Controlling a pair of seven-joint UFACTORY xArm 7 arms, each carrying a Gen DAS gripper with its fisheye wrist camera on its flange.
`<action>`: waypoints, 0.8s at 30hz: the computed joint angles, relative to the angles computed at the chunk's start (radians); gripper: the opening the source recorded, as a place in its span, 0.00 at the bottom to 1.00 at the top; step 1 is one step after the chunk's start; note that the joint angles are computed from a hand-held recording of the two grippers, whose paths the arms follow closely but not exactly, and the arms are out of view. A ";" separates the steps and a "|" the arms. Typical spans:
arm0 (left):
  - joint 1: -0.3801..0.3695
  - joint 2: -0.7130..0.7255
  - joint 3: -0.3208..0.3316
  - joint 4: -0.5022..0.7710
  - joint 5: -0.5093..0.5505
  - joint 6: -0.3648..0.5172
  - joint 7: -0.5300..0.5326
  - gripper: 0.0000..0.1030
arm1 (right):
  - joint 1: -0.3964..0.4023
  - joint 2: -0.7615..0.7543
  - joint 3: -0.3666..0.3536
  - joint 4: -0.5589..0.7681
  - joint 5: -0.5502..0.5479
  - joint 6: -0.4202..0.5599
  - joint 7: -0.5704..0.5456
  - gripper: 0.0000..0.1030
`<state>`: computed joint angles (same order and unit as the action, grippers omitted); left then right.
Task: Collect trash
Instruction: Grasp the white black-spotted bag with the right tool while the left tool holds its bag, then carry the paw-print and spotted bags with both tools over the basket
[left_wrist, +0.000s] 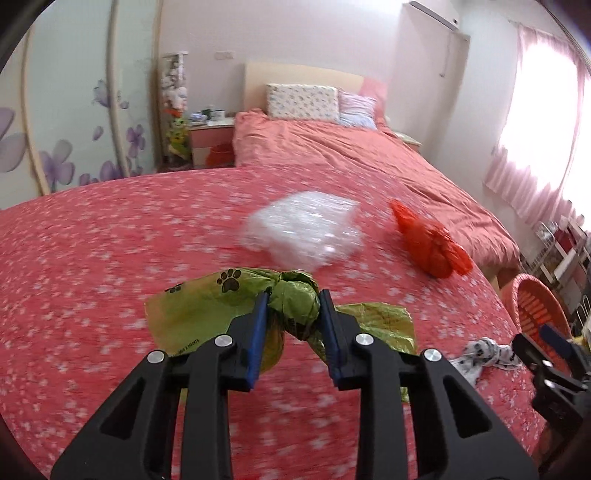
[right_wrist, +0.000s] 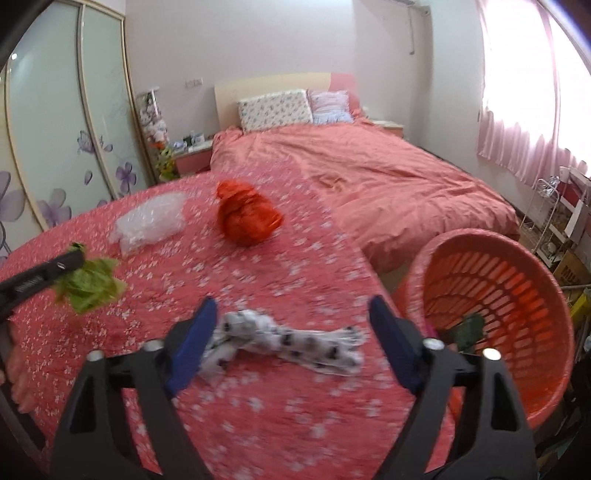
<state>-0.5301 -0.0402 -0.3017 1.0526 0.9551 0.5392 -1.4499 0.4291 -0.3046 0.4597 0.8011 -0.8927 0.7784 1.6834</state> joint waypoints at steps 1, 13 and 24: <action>0.003 -0.014 0.004 -0.013 -0.004 -0.003 -0.001 0.27 | -0.002 0.032 -0.001 0.021 0.007 -0.003 -0.006 0.62; 0.092 -0.108 -0.024 -0.112 -0.053 -0.051 0.020 0.27 | 0.073 0.171 -0.087 0.099 0.085 -0.014 -0.050 0.34; 0.101 -0.102 -0.050 -0.103 -0.061 -0.066 0.035 0.27 | 0.076 0.093 -0.067 0.074 0.025 0.007 -0.035 0.18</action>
